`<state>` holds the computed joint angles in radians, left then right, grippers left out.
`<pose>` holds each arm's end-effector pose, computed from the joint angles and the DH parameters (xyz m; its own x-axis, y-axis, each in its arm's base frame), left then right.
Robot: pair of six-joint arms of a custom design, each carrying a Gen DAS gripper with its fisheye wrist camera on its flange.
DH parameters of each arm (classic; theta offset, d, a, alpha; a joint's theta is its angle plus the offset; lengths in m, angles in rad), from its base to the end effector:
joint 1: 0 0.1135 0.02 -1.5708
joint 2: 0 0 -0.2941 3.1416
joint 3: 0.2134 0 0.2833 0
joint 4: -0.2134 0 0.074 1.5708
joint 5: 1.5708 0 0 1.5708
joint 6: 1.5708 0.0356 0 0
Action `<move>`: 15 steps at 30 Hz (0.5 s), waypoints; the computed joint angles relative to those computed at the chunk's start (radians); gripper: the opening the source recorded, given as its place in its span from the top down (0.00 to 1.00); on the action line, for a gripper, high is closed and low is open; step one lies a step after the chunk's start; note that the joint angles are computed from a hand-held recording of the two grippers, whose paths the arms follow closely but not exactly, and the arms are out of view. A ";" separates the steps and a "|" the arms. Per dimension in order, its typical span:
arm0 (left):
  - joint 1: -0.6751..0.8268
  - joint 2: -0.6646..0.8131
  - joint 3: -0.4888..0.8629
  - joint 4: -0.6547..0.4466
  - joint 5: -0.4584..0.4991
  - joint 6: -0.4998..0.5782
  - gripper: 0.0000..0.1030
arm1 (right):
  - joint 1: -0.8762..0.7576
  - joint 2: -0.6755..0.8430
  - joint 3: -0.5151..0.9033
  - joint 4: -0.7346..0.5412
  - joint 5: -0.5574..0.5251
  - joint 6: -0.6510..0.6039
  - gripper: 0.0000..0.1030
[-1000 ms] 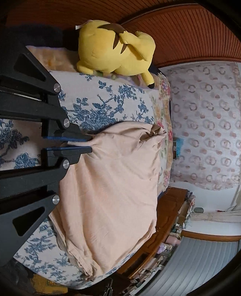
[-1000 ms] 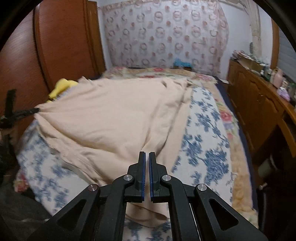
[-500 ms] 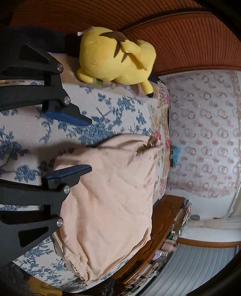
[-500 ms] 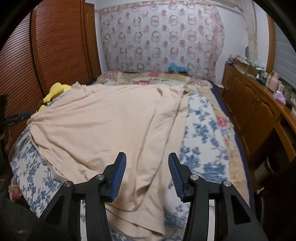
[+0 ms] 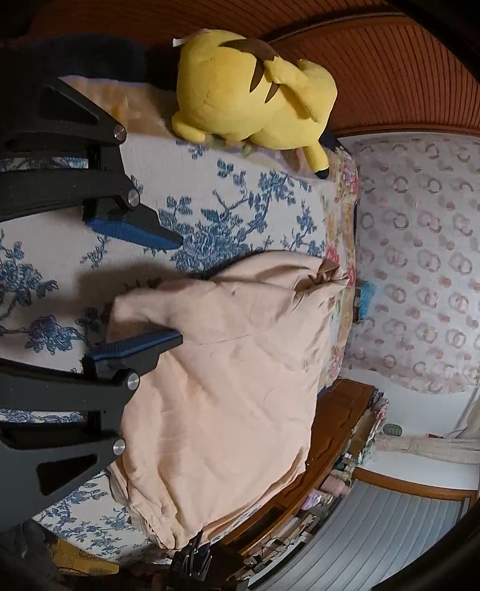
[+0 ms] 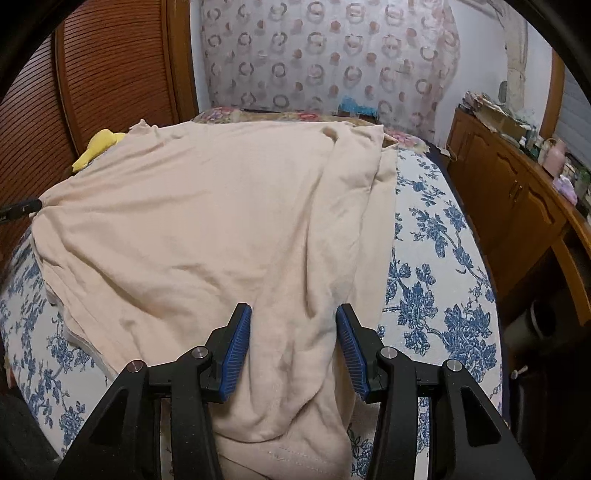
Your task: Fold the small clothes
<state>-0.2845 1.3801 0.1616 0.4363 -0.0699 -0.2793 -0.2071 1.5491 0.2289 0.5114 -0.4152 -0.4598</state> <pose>0.1867 -0.0520 0.0859 -0.7144 -0.0776 -0.6954 0.0369 0.9883 -0.1482 0.2124 -0.0299 0.0771 -0.5970 -0.2895 -0.7482 -0.3898 0.9198 -0.0448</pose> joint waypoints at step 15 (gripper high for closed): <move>-0.010 0.183 0.087 0.025 0.003 -0.013 0.49 | -0.015 -0.070 -0.023 -0.048 -0.015 -0.022 0.45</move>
<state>-0.2948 1.5630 0.2482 0.4618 -0.0670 -0.2926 -0.2220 1.4787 0.2055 0.4638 -0.4303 -0.4822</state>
